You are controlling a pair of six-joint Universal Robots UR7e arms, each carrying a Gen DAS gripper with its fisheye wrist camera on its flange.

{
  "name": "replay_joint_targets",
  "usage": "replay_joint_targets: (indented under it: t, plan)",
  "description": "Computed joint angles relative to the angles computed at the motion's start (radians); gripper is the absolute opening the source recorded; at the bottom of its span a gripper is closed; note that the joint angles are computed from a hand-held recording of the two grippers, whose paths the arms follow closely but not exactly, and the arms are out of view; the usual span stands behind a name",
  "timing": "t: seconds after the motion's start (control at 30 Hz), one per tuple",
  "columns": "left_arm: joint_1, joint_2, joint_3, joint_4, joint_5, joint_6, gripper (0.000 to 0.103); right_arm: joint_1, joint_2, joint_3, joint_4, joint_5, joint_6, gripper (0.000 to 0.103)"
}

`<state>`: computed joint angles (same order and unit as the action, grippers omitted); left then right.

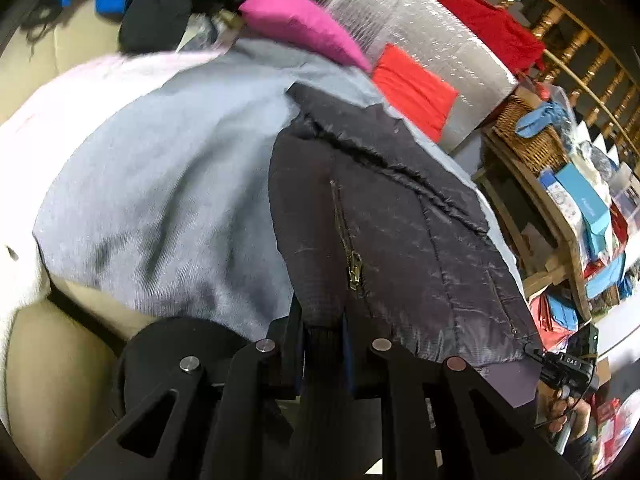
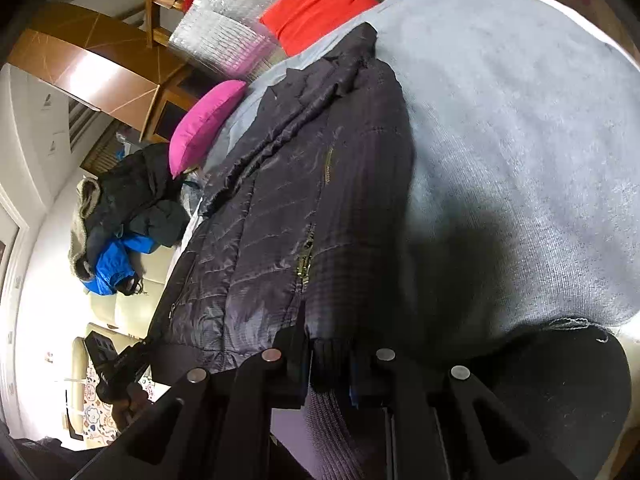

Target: Fold large clothes

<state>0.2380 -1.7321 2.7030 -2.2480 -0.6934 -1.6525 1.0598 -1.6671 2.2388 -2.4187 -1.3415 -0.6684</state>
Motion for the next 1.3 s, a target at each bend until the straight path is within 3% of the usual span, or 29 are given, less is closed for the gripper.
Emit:
replay_joint_targets:
  t: [0.3, 0.5, 0.7, 0.87, 1.1, 1.17, 1.3]
  plan:
    - [-0.019, -0.039, -0.014, 0.021, 0.033, 0.016, 0.016, -0.014, -0.013, -0.029, 0.072, 0.086, 0.005, 0.015]
    - [0.008, -0.043, -0.003, -0.009, 0.009, 0.014, 0.016, -0.025, -0.007, -0.044, 0.107, 0.113, 0.017, 0.015]
    - [0.004, -0.041, -0.033, -0.011, 0.054, 0.069, 0.016, -0.012, -0.018, -0.074, 0.152, 0.178, 0.013, 0.015]
    - [0.101, 0.021, -0.037, -0.067, -0.048, 0.089, 0.016, -0.023, 0.028, -0.082, 0.133, 0.127, 0.048, 0.015]
    - [0.058, -0.019, -0.057, -0.048, 0.019, 0.122, 0.016, -0.02, 0.026, -0.097, 0.154, 0.166, 0.038, 0.015]
    - [0.07, -0.013, -0.061, -0.087, 0.025, 0.154, 0.016, -0.012, 0.032, -0.109, 0.16, 0.176, 0.032, 0.015]
    - [0.133, 0.018, -0.088, -0.079, -0.032, 0.169, 0.016, -0.007, 0.054, -0.118, 0.159, 0.146, 0.044, 0.015]
